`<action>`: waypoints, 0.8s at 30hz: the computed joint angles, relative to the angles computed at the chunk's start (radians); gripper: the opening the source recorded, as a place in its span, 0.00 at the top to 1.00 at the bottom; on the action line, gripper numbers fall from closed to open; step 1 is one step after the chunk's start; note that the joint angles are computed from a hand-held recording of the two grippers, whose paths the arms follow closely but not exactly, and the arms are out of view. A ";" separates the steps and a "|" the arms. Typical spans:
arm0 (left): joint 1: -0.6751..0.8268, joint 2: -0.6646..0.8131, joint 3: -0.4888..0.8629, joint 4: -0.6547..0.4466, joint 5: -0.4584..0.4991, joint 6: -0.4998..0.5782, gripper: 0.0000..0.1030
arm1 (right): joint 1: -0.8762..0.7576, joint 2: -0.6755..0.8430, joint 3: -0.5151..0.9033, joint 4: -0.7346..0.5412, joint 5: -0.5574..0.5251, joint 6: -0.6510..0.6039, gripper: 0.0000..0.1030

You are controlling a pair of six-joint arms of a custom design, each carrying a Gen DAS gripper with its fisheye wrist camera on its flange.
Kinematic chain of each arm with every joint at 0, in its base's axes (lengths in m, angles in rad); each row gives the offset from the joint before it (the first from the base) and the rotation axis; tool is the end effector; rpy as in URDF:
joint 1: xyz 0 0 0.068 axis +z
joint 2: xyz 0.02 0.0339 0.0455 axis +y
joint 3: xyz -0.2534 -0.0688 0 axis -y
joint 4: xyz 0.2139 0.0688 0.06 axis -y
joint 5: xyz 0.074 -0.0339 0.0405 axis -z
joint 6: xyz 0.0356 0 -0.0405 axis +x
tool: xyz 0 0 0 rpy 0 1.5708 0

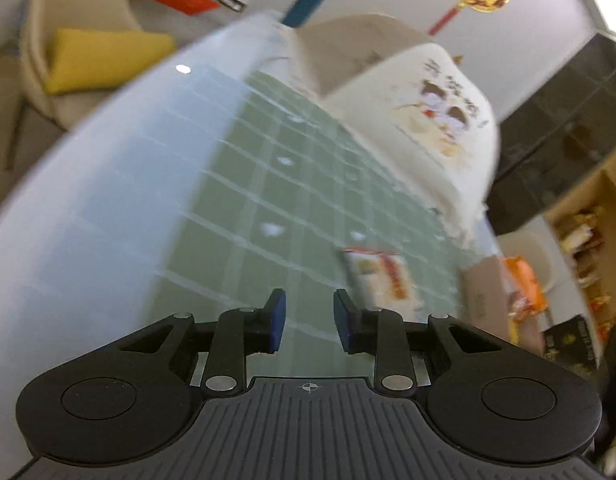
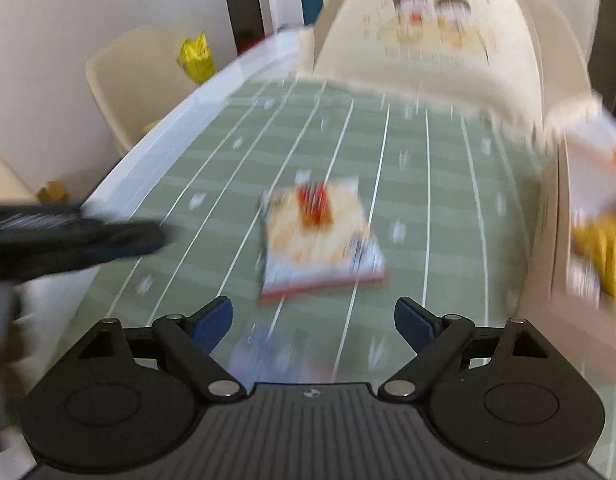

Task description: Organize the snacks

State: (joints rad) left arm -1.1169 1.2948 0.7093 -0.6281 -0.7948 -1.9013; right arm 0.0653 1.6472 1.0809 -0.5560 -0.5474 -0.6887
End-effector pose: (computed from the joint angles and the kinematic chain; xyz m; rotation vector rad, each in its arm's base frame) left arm 0.1092 -0.1659 0.1964 -1.0429 2.0641 -0.3558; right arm 0.2955 0.0379 0.2080 -1.0739 2.2755 0.4953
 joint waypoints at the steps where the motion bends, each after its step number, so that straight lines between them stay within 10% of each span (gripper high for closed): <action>1: -0.025 0.005 0.020 -0.053 0.002 -0.022 0.70 | 0.029 0.012 -0.008 0.064 0.022 0.020 0.14; 4: -0.111 0.049 0.076 -0.134 0.025 -0.022 0.70 | 0.118 0.130 0.058 0.156 0.099 0.077 0.14; 11: -0.141 0.179 0.161 0.056 0.138 0.227 0.70 | 0.144 0.201 0.211 -0.088 0.079 0.027 0.28; 19: -0.122 0.453 0.511 0.175 0.277 0.620 0.70 | -0.266 0.115 0.348 -0.489 -0.087 -0.314 0.28; 24: -0.097 0.667 0.756 0.206 0.384 0.756 0.70 | -0.533 0.149 0.369 -0.486 -0.065 -0.482 0.28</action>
State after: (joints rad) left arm -1.2142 1.9614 1.4651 -0.4219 -0.4110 -1.1451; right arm -0.4674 1.7964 1.4496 -1.0416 -0.6128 -1.1710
